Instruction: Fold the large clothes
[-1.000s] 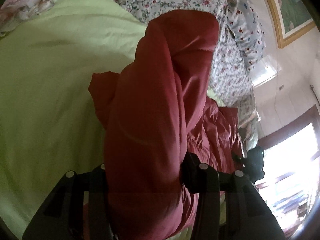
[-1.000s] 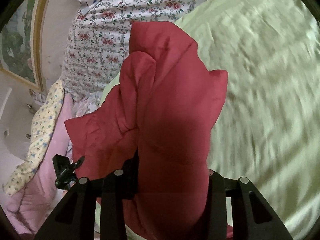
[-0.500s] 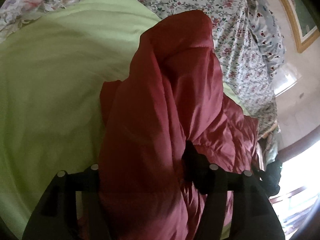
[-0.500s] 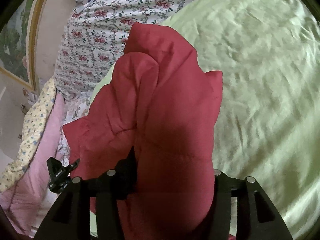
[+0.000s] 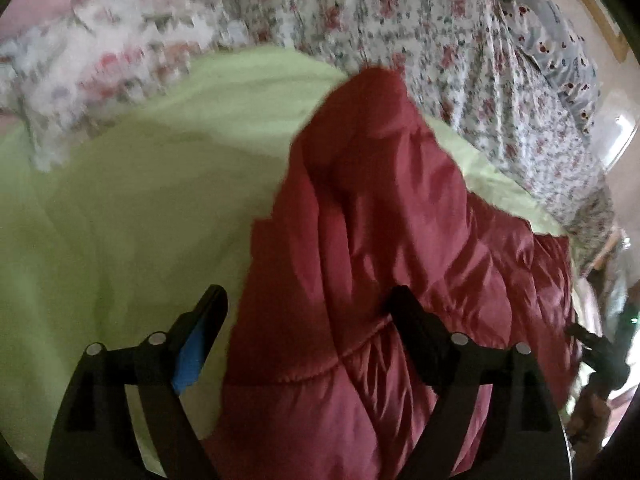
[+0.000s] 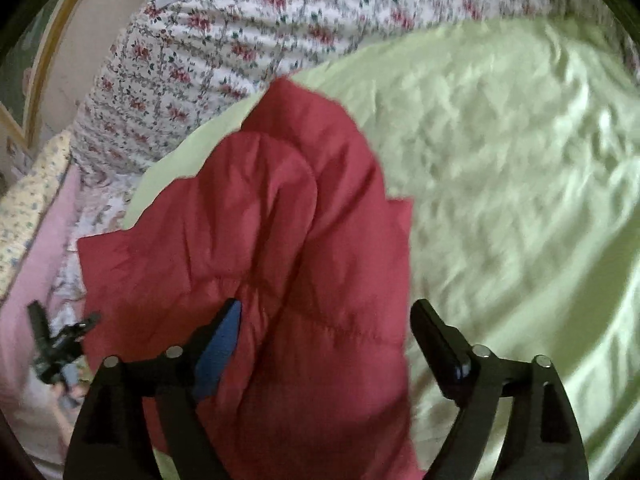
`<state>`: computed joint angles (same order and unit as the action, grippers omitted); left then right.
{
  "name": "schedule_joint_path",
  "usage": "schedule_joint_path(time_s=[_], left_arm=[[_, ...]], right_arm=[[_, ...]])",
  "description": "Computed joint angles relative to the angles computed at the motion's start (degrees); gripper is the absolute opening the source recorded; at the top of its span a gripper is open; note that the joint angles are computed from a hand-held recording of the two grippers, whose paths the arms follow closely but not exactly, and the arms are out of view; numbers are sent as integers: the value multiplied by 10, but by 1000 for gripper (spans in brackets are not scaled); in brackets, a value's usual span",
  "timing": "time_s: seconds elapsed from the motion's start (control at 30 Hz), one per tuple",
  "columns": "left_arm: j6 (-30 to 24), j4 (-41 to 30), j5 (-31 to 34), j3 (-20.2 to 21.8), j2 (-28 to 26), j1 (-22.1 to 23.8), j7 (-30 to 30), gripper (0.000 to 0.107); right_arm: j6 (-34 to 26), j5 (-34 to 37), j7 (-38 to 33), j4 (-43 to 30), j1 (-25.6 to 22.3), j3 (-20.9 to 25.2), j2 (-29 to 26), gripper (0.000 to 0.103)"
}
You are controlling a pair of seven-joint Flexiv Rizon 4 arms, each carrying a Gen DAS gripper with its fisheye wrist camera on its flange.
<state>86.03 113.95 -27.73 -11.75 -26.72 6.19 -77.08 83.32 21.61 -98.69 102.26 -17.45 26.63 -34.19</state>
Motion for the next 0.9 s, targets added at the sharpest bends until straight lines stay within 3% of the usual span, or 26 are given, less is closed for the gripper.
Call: schedule_joint_path(time_s=[0.07,0.17,0.23,0.37,0.53,0.57,0.63,0.67,0.7,0.73,0.8,0.9], left_arm=[[10,3,-7,-20,3,19,15,87],[-12,-17,-10,-21,-3,18,22,87],[-23,-31,-5,-10,-7,5,21,87],[-64,-78,32,52,-25,-49,-14,87],[-74,-101,47,52,-44,-53,-12,85],[-72,-104,55,55,-47,-56,-10,79],[-78,-112,75,71,-50,-69,-12,44],[-78,-112,78,68,-50,-67,-8,37],[-74,-109,75,59,-48,-59,0,25],[-70,-105,71,51,-46,-53,7,20],[-61,-101,60,33,-41,-40,22,17],[-50,-108,46,14,-39,-29,42,15]], right_arm=[[23,-18,20,7,31,-37,8,96],[9,-33,27,-11,24,-28,-1,96],[8,-43,30,-23,30,-31,-7,96],[17,-67,45,-36,50,-47,-16,96],[-13,-98,63,-73,61,-53,-41,94],[-14,-106,67,-72,72,-65,-40,89],[-2,-135,95,-55,121,-120,-30,51],[7,-146,108,-48,136,-137,-27,42],[16,-155,116,-40,143,-146,-24,23],[29,-163,122,-33,147,-150,-20,16],[65,-177,133,-14,156,-161,-11,12],[103,-190,151,-7,149,-157,-5,11]])
